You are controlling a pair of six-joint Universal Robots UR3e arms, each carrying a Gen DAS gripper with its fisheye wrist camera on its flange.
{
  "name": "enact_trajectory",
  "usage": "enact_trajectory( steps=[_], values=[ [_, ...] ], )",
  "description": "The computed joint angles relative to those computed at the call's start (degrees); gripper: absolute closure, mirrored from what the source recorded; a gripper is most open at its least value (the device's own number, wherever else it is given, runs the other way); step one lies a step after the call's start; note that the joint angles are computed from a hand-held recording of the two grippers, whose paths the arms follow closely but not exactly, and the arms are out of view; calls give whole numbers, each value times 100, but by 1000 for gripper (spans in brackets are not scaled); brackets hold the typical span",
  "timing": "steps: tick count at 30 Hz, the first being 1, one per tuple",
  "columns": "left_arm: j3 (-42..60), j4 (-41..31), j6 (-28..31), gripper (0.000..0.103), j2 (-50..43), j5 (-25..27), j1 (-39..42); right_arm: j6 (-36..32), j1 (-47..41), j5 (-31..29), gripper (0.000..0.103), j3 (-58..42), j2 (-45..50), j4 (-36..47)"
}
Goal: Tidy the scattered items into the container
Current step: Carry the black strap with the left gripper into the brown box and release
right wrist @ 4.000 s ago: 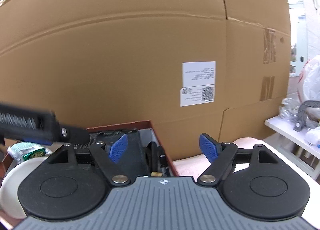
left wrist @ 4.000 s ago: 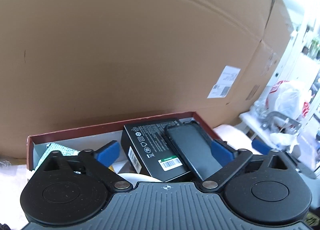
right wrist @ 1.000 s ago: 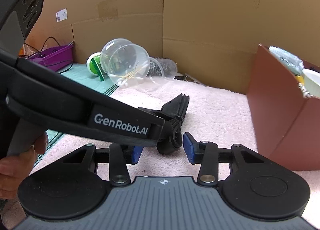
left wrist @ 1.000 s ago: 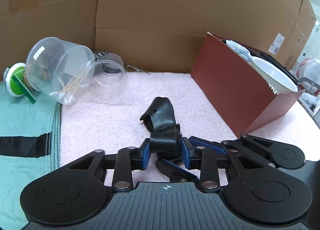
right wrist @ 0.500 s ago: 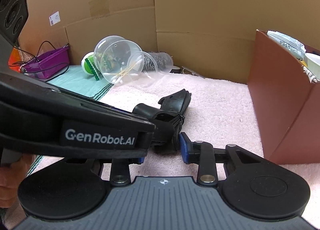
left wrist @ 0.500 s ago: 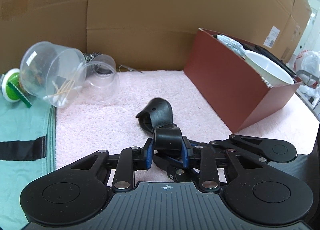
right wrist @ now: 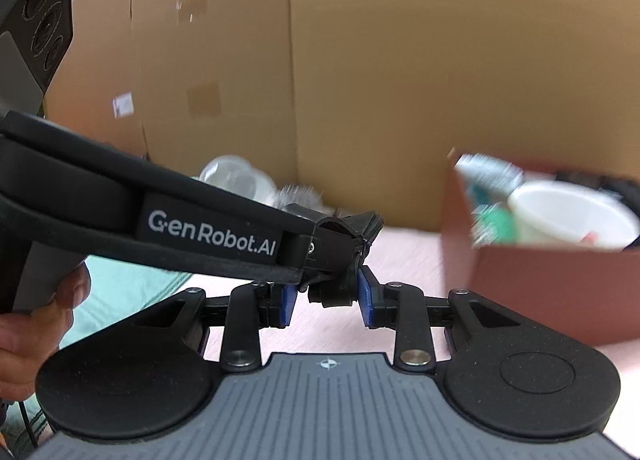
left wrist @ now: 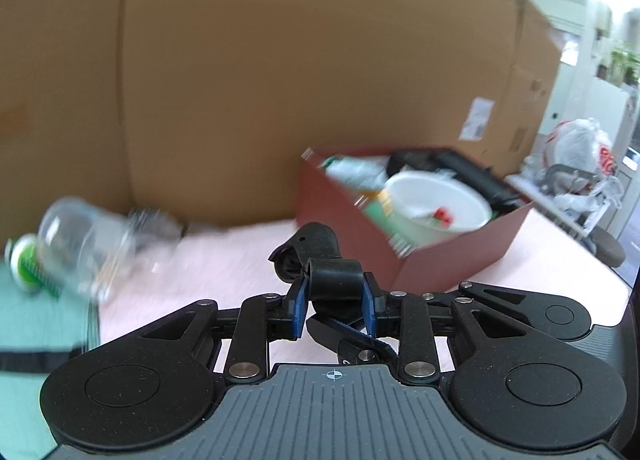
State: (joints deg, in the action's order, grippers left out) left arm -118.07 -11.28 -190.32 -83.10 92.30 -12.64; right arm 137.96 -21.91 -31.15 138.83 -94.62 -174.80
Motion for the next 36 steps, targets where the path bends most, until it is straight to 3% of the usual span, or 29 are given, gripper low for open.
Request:
enact_trajectory(
  steps=[5,12,21,28,30,32,33,36],
  values=[
    [1181,-217,118,77,-666,-276,-149,204,-514,375,67,-357,-100,-27],
    [3133,-613,369,77,-2128,-814,-179,1412,-462,-152,66,-1577,926,-1119],
    [5793,-1784,749,77,-3934,-1136,-52,2323,225,-1353,65,-3886,2505,-680],
    [7220,-2575,821,76,-4827,-1277,136,2609,618,-1722,63,-5476,3474,129],
    [7438,-2730,782,75,-4981,-1356,204,2478,522,-1609,60,-5321,3430,157],
    [7570,-2770,697,67,-5110,-1390,266,2489,545,-1610,59,-5460,3544,253],
    [7521,-2683,630,51,-5121,-1359,281,2448,543,-1572,59,-5528,3592,329],
    [6913,-1986,444,22,-4931,-994,260,2438,467,-1457,58,-5407,3565,168]
  ],
)
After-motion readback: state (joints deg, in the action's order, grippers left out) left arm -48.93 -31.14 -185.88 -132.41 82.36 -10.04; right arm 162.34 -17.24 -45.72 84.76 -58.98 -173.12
